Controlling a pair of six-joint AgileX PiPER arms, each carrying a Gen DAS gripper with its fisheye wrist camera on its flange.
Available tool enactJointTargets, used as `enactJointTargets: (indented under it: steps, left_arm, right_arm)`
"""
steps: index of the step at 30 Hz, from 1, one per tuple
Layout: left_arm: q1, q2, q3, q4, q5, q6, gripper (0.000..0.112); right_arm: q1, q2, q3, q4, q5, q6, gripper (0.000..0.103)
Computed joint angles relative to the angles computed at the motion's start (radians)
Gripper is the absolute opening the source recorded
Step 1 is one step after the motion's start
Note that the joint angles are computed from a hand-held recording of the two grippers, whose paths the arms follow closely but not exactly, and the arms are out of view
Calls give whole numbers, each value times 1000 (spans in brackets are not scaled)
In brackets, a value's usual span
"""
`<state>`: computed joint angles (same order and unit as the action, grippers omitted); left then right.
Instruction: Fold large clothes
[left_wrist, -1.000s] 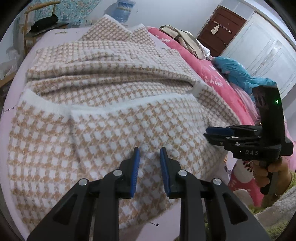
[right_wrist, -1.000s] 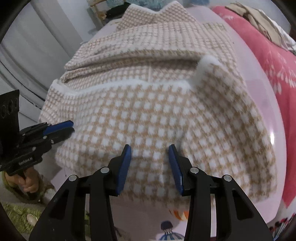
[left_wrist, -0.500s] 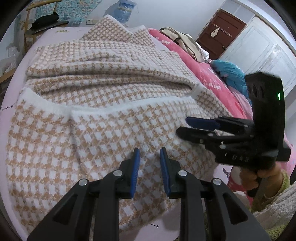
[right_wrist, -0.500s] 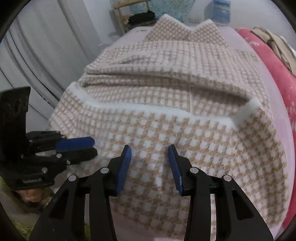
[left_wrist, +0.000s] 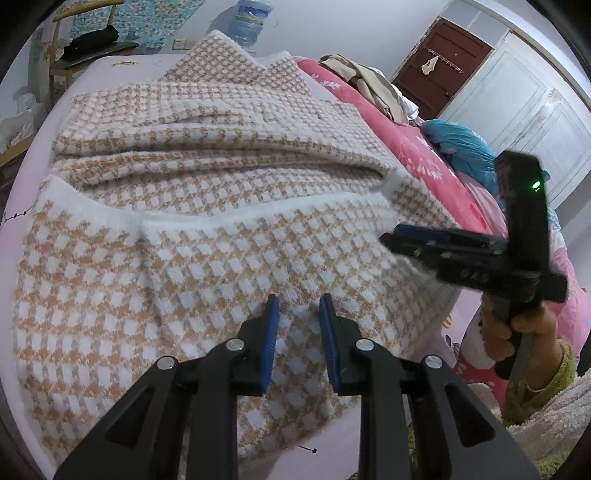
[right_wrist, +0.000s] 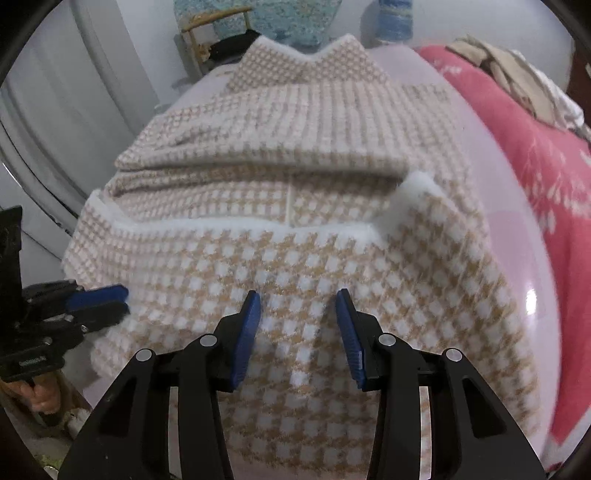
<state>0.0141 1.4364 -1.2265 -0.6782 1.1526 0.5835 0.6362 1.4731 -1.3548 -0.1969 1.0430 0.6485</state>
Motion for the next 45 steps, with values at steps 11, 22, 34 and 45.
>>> enactJointTargets:
  steps: [11, 22, 34, 45]
  left_arm:
    - [-2, -7, 6, 1, -8, -6, 22]
    - [-1, -6, 5, 1, -5, -6, 22]
    - [-1, -11, 9, 6, -11, -14, 22]
    - [-2, -20, 16, 12, -17, -24, 22]
  right_arm:
    - [-205, -127, 195, 45, -129, 95, 43]
    - [-148, -163, 149, 42, -69, 113, 66]
    - [19, -121, 128, -11, -39, 60, 78]
    - [57, -68, 114, -35, -9, 76, 82]
